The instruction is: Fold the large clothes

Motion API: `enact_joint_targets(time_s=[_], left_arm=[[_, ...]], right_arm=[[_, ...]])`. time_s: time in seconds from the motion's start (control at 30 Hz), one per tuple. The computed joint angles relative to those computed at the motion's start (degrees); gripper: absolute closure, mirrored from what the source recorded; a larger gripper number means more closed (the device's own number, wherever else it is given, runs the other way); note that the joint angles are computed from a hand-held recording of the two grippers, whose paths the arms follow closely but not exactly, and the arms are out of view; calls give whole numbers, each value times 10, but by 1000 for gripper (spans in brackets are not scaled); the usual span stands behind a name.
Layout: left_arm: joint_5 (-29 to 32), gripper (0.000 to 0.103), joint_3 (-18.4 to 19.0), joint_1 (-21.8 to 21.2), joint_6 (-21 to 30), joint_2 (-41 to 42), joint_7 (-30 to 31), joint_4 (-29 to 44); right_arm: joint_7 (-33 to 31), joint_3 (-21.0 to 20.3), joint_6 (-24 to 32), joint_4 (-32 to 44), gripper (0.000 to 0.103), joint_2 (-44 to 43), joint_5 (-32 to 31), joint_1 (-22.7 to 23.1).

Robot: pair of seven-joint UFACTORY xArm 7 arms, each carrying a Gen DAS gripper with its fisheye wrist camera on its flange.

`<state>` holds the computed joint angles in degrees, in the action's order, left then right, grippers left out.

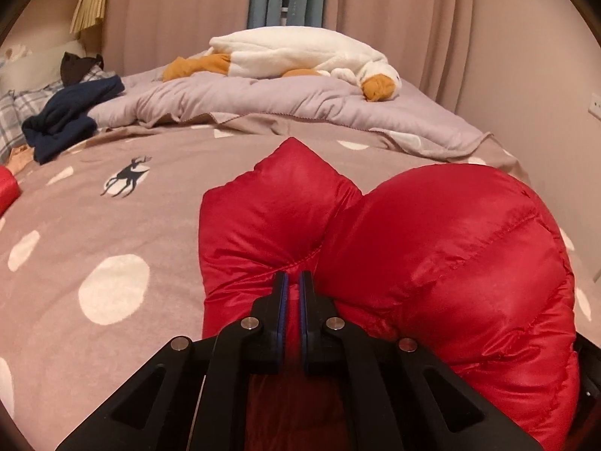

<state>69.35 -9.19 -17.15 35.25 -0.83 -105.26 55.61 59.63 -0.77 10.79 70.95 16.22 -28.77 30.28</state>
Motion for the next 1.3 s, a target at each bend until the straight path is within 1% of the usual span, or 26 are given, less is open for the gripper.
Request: enact_joint_targets(time_s=[0.07,0.1,0.17,0.23,0.3,0.37,0.4,0.43,0.47,0.5,0.53,0.57,0.6,0.63,0.67,0.7,0.77,0.83,0.87,0.93,1.0,1.1,1.23,1.3], left_arm=[[-1,103,2,2,-6,1,-1,0],[-3,103,1,1,0,2,2,1],[-5,103,-1,-1,10,2,4,4],[-12,103,-1,-2,14,-5,9,2],[-35,103,-1,1,15,-26,23,-7],[-82,103,-9,0,48,-43,65,-5],[-106,103,-15,-1,69,-56,84,-5],[-113,103,-21,0,78,-76,85,-14],[-113,103,-27,3,77,-93,78,-25],[-125,103,-36,4,90,-117,77,-35],[-140,103,-45,6,104,-134,82,-39],[-146,103,-54,9,107,-154,81,-48],[-148,103,-65,11,110,-181,74,-61],[-157,103,-79,11,128,-207,73,-69],[-163,103,-97,12,154,-228,75,-69],[-170,103,-111,14,173,-243,82,-67],[-184,103,-133,15,196,-279,99,-66],[-203,103,-159,16,230,-308,123,-50],[-207,103,-172,20,245,-318,133,-41],[-217,103,-196,25,269,-343,152,-23],[-229,103,-218,32,286,-363,166,-5],[-239,103,-245,49,293,-389,175,12],[-260,103,-267,75,298,-412,198,33],[-277,103,-274,86,299,-426,202,35]], right_arm=[[22,-18,10,8,101,3,-28,18],[30,-21,15,13,101,6,-37,21],[33,-18,20,19,101,9,-44,18],[33,-12,12,14,100,5,-41,9],[-4,17,7,4,98,-9,2,-18],[-39,37,15,-1,97,-24,40,-35],[-48,40,17,-7,94,-38,47,-37],[-64,43,22,-17,91,-58,43,-38],[-59,38,32,-19,91,-69,21,-32],[-46,32,52,-24,91,-91,-21,-23],[-41,25,51,-37,91,-110,-44,-17],[-27,37,26,-68,91,-143,-67,-35],[-11,42,17,-89,92,-169,-77,-43],[-18,49,27,-98,91,-185,-66,-48],[-44,57,49,-109,91,-213,-45,-50],[-49,64,52,-118,92,-232,-46,-56],[-35,84,62,-140,92,-284,-62,-74],[-38,93,57,-160,92,-325,-45,-82],[-48,95,62,-168,92,-350,-27,-80],[-57,113,79,-169,93,-383,-17,-89],[-71,127,88,-170,93,-411,-2,-96],[-98,139,105,-175,93,-453,32,-95],[-127,162,128,-176,93,-501,59,-107],[-140,169,128,-178,93,-515,75,-112]])
